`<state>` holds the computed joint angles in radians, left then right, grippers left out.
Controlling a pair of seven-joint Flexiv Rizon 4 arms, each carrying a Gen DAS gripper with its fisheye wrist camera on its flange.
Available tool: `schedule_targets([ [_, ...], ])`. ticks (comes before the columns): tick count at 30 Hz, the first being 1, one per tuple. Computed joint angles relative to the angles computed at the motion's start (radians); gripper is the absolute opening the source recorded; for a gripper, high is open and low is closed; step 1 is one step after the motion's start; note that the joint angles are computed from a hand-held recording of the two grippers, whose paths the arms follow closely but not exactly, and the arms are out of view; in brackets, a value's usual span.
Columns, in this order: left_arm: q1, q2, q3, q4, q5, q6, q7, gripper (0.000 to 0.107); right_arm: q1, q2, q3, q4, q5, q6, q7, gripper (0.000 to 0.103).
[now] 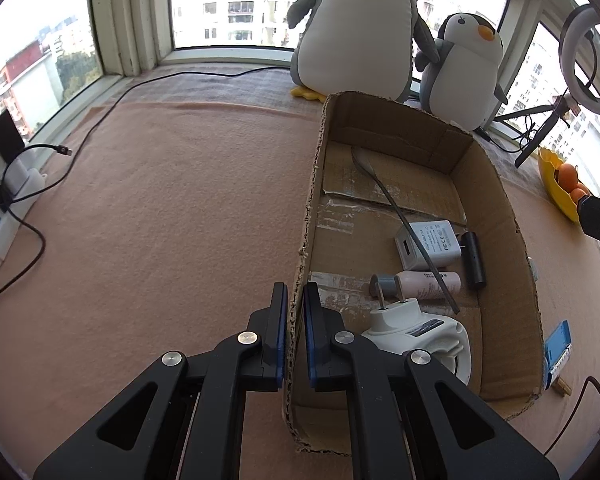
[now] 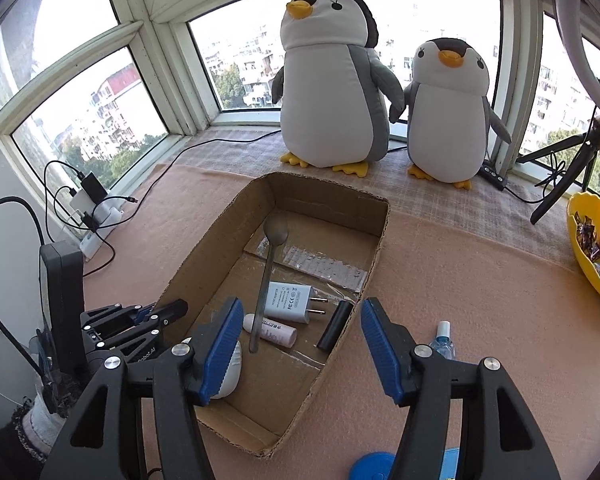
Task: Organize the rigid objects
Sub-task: 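Move the right gripper back to the blue eye-drop bottle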
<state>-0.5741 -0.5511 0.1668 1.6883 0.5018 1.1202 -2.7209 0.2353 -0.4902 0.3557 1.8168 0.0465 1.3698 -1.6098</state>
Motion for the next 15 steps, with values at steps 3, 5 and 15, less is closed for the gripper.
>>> schedule_targets([
  [3, -0.001, 0.001, -0.001, -0.002, 0.001, -0.007, 0.002, 0.007, -0.038, 0.012, 0.022, 0.014, 0.027, 0.016, -0.026, 0.057],
  [5, 0.000, 0.000, -0.002, -0.004, 0.001, -0.012, 0.003, 0.007, -0.043, 0.027, 0.010, 0.030, 0.029, 0.025, -0.029, 0.057],
  [15, 0.000, 0.006, -0.009, -0.011, 0.004, -0.043, -0.002, 0.007, -0.083, 0.101, -0.047, 0.123, 0.018, 0.046, -0.042, 0.063],
])
